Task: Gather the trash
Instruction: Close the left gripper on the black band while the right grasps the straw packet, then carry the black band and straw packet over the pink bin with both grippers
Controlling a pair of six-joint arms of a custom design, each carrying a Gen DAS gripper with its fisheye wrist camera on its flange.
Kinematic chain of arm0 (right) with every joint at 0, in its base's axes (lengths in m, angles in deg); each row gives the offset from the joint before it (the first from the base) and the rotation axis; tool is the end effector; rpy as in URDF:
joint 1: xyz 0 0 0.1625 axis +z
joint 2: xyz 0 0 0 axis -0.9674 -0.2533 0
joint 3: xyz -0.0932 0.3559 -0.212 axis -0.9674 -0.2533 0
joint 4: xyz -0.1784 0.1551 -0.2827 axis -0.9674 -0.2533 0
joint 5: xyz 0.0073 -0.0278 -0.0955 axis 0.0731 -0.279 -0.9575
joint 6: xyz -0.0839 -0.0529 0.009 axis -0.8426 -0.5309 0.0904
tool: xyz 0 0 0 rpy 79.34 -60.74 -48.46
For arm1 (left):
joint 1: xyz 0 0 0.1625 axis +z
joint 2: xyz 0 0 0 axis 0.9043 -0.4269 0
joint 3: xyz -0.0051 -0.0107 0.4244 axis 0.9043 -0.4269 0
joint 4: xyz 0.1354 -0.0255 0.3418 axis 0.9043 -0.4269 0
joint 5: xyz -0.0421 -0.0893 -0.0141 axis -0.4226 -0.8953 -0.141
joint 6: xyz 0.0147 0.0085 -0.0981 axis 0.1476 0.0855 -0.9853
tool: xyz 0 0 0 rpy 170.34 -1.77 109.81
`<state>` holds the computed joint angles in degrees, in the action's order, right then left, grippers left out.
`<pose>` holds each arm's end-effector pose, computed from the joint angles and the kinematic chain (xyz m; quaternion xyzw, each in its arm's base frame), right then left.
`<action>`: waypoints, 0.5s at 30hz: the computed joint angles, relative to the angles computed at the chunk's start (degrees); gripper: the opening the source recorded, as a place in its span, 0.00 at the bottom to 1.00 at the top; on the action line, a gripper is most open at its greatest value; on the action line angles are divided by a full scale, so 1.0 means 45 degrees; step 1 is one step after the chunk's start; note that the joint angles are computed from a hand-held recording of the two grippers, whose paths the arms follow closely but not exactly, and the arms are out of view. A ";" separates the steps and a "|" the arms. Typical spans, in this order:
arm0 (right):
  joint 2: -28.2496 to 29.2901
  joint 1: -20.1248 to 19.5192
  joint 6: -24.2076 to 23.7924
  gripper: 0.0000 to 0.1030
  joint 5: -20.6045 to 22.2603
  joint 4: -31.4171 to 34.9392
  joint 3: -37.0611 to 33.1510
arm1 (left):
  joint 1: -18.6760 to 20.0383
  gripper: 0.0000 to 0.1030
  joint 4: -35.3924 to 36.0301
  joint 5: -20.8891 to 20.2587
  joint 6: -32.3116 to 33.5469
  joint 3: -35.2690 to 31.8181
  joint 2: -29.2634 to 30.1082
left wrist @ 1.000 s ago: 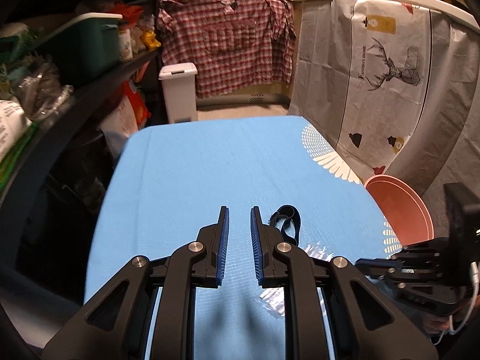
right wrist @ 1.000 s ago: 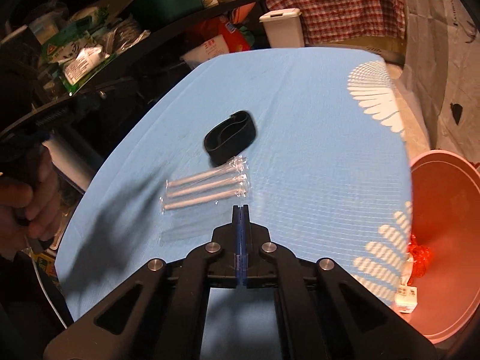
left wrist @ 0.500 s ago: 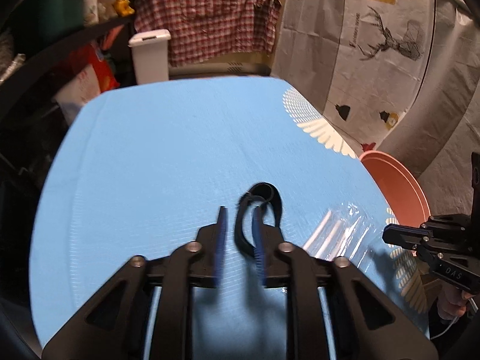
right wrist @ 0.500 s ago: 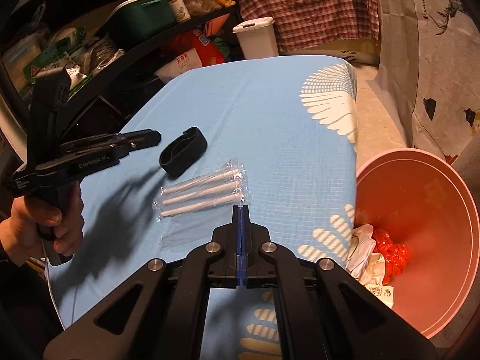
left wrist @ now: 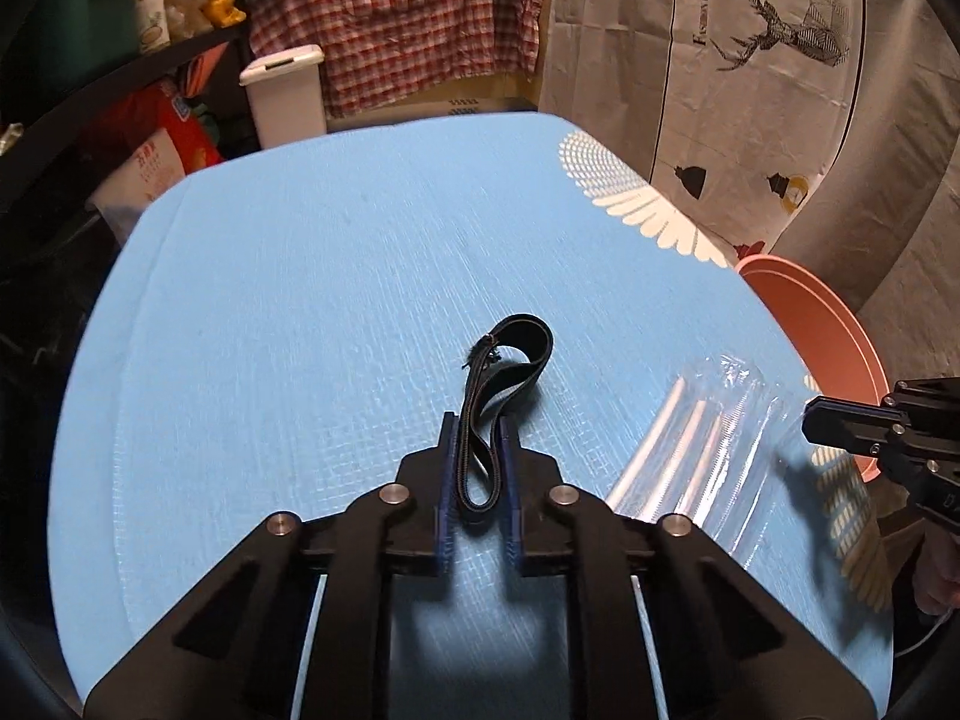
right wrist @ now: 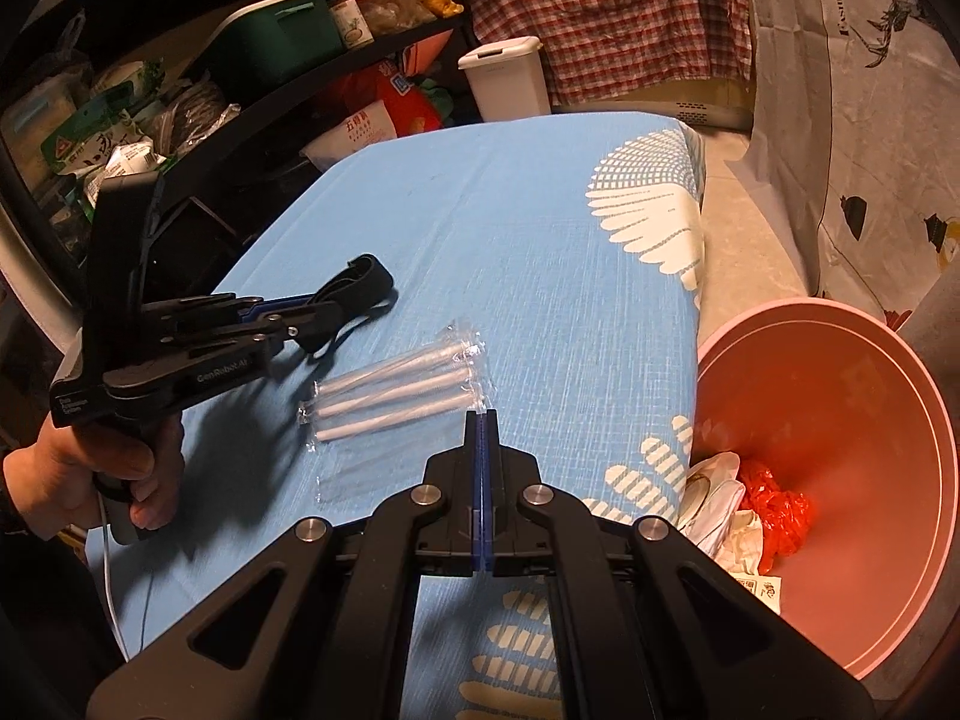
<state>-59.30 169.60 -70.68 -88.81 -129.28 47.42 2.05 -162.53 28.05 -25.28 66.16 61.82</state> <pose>0.1600 -0.7456 0.1120 0.2001 -0.9243 0.2613 0.1932 -0.1409 -0.8065 0.1397 0.2770 0.8922 -0.2282 0.2740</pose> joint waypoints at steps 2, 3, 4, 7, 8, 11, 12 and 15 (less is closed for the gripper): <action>-0.0058 0.0016 -0.0012 0.00 0.0071 -0.0122 0.0069 | -0.0060 0.11 -0.0233 0.0102 0.0075 0.0194 -0.0125; -0.0096 0.0039 -0.0007 0.00 0.0123 -0.0214 0.0128 | -0.0088 0.11 -0.0332 0.0120 0.0080 0.0331 -0.0228; -0.0158 0.0057 -0.0036 0.00 0.0181 -0.0348 0.0232 | -0.0112 0.11 -0.0405 0.0140 0.0080 0.0437 -0.0307; -0.0353 0.0152 -0.0145 0.00 0.0319 -0.0820 0.0573 | -0.0215 0.11 -0.0767 0.0196 0.0062 0.0860 -0.0617; -0.0437 0.0196 -0.0176 0.00 0.0343 -0.1026 0.0732 | -0.0251 0.11 -0.0853 0.0213 0.0044 0.0970 -0.0709; -0.0653 0.0325 -0.0237 0.00 0.0351 -0.1537 0.1129 | -0.0388 0.11 -0.1250 0.0242 0.0081 0.1436 -0.1012; -0.0736 0.0360 -0.0253 0.00 0.0365 -0.1697 0.1258 | -0.0441 0.11 -0.1387 0.0251 0.0096 0.1604 -0.1118; -0.0973 0.0464 -0.0228 0.00 0.0430 -0.2131 0.1590 | -0.0589 0.11 -0.1769 0.0271 0.0147 0.2087 -0.1426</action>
<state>-63.68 171.69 -71.71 -86.88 -138.87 54.57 -0.60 -170.49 29.27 -24.62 75.55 55.40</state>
